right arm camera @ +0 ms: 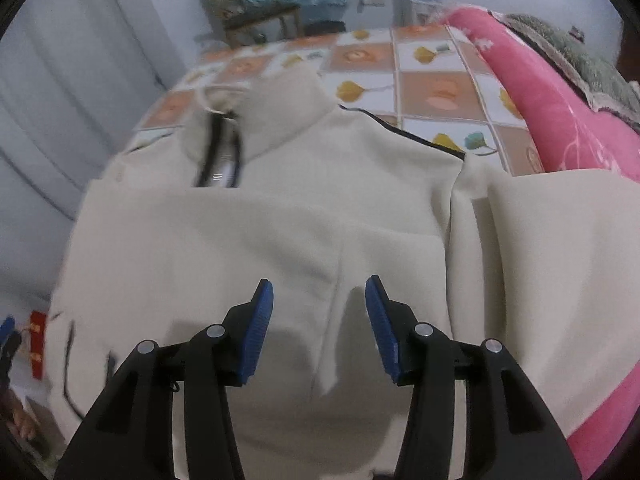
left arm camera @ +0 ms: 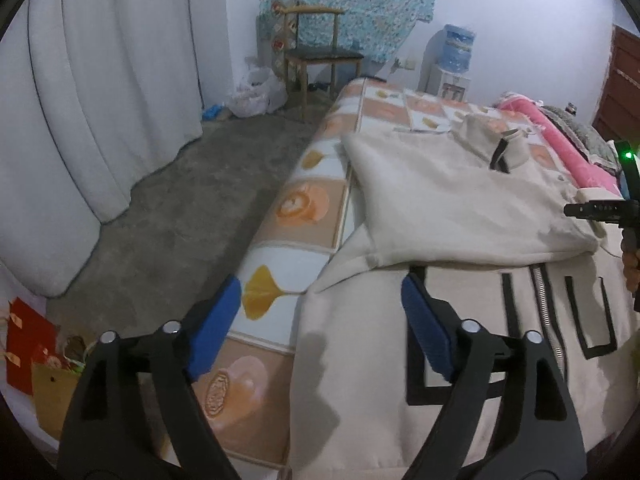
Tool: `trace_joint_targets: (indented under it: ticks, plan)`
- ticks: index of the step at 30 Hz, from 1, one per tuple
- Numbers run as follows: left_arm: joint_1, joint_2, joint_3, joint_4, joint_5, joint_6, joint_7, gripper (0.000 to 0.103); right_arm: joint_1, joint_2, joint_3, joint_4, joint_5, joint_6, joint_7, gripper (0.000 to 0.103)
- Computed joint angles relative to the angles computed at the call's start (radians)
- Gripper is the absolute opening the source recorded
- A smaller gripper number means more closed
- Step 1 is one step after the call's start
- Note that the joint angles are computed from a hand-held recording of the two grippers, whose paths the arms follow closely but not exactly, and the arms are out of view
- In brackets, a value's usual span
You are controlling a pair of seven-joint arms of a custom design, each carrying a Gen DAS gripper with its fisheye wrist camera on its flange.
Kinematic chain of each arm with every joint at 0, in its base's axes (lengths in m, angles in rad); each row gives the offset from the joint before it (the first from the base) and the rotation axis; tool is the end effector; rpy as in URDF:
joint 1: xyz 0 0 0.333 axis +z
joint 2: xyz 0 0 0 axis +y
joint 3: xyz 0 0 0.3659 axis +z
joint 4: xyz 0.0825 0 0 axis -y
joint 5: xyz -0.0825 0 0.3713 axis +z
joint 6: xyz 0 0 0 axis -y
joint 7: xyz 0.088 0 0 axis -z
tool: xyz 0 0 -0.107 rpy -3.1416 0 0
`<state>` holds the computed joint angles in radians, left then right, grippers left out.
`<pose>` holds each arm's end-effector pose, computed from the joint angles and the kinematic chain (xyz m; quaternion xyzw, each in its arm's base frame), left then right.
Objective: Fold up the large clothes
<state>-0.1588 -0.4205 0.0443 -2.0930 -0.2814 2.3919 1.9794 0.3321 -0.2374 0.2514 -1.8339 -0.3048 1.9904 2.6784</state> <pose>0.4381 -0.0474 0.7227 -0.5183 0.7697 -0.3152 0.1989 0.4108 0.2718 0.7157 -0.5139 0.8180 -0.1653 0.1985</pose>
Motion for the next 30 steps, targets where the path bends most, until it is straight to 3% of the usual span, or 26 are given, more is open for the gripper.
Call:
trace_joint_targets:
  ticks: [2,5,8,9,15,21,27,30]
  plan:
    - [-0.015,0.007,-0.008,0.036,-0.002,-0.027,0.011,0.082,0.014,-0.006,0.021,0.012,-0.023,-0.035,-0.021,0.048]
    - [-0.04,0.03,-0.039,0.08,-0.004,-0.059,0.011,0.082,0.03,-0.003,0.039,0.009,-0.041,-0.073,-0.045,0.058]
    - [-0.07,0.064,-0.062,0.123,-0.031,-0.104,0.012,0.082,0.047,0.03,0.041,0.022,-0.04,-0.165,-0.067,0.06]
    - [-0.078,0.085,-0.083,0.141,-0.033,-0.106,0.001,0.082,0.052,0.019,0.043,0.003,-0.063,-0.151,-0.047,0.063]
    - [-0.107,0.175,-0.178,0.19,0.02,-0.038,-0.05,0.082,0.065,-0.028,0.066,0.005,-0.115,-0.172,0.009,0.064]
    - [-0.137,0.269,-0.249,0.217,0.108,0.0,-0.117,0.082,0.057,-0.063,0.09,-0.019,-0.124,-0.225,0.049,0.076]
    - [-0.15,0.31,-0.281,0.201,0.207,0.004,-0.185,0.082,0.057,-0.068,0.087,-0.059,-0.09,-0.235,0.057,0.079]
    - [-0.152,0.302,-0.281,0.169,0.225,0.044,-0.202,0.09,0.061,-0.059,0.092,-0.06,-0.097,-0.248,0.047,0.083]
